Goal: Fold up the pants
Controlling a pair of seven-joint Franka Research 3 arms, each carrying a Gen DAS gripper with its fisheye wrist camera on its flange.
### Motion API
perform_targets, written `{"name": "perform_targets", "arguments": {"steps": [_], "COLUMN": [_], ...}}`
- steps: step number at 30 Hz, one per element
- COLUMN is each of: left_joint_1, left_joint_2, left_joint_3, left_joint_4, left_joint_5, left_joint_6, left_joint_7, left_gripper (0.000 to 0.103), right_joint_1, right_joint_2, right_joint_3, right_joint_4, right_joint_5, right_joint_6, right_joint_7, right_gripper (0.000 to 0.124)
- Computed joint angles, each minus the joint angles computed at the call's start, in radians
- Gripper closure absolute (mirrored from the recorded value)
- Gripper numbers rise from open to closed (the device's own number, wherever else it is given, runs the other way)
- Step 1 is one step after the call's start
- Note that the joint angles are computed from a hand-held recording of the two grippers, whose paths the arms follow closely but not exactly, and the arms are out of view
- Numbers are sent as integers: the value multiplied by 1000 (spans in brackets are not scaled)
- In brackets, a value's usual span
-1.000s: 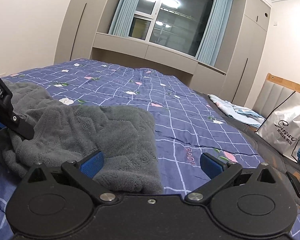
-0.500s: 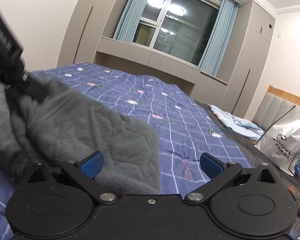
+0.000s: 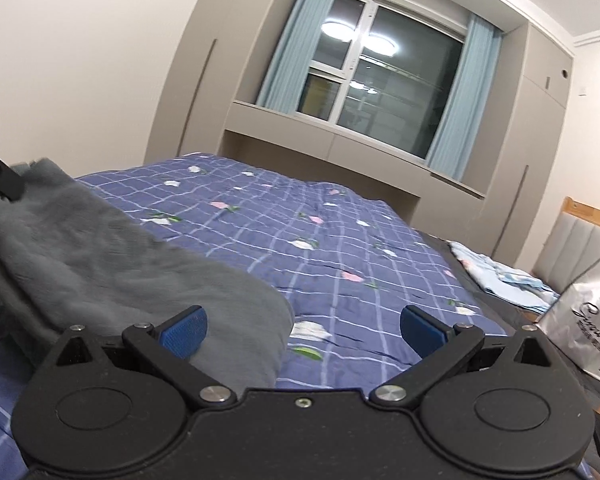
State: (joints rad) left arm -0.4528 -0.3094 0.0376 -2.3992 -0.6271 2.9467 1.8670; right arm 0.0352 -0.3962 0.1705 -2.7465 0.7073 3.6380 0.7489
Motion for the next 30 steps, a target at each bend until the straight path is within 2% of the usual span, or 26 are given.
{"name": "perform_targets", "arguments": {"steps": [3,6,9,11,14,15,18,19,22,25,27,28,30], "left_joint_1": [45,69,72,55,64,72,97,106,119,109,107,107,118], "left_joint_2": [10,33,31,25,42,51,79,82,80,68,58,55,57], "left_joint_3": [5,-14,-22,-3,-15,-22,-54,-65,-84,-78,-76,-77,-87], "left_joint_4": [11,1,-16,-18,-9,-6,-5,-10,-26,-35,-36,-38,-42], "left_joint_5": [25,10,-13,-60,-67,-58,-18,0,51,71,96,109,154], "left_joint_6": [-82,-68,-44,-41,-35,-35,-26,-25,1,18,17,24,42], "left_joint_7": [-22,-11,0,33,32,27,-14,-31,-60,-87,-112,-125,-165], "left_gripper": [98,98,98,98,98,98,97,97,96,87,62,55,33], "right_joint_1": [17,4,-59,-97,-118,-141,-268,-277,-178,-99,-15,17,30], "right_joint_2": [11,33,52,59,68,76,107,121,132,125,116,114,124], "right_joint_3": [3,40,137,192,231,255,392,408,317,235,131,89,56], "right_joint_4": [17,49,81,97,108,122,165,177,152,136,117,111,118], "right_joint_5": [-11,9,78,122,170,210,380,433,378,330,240,193,147], "right_joint_6": [-24,-76,-114,-129,-118,-128,-175,-179,-139,-129,-122,-110,-90], "right_joint_7": [9,-2,-61,-107,-150,-182,-338,-383,-310,-288,-230,-200,-182], "right_gripper": [21,21,21,21,21,21,21,21,21,21,21,21,21]}}
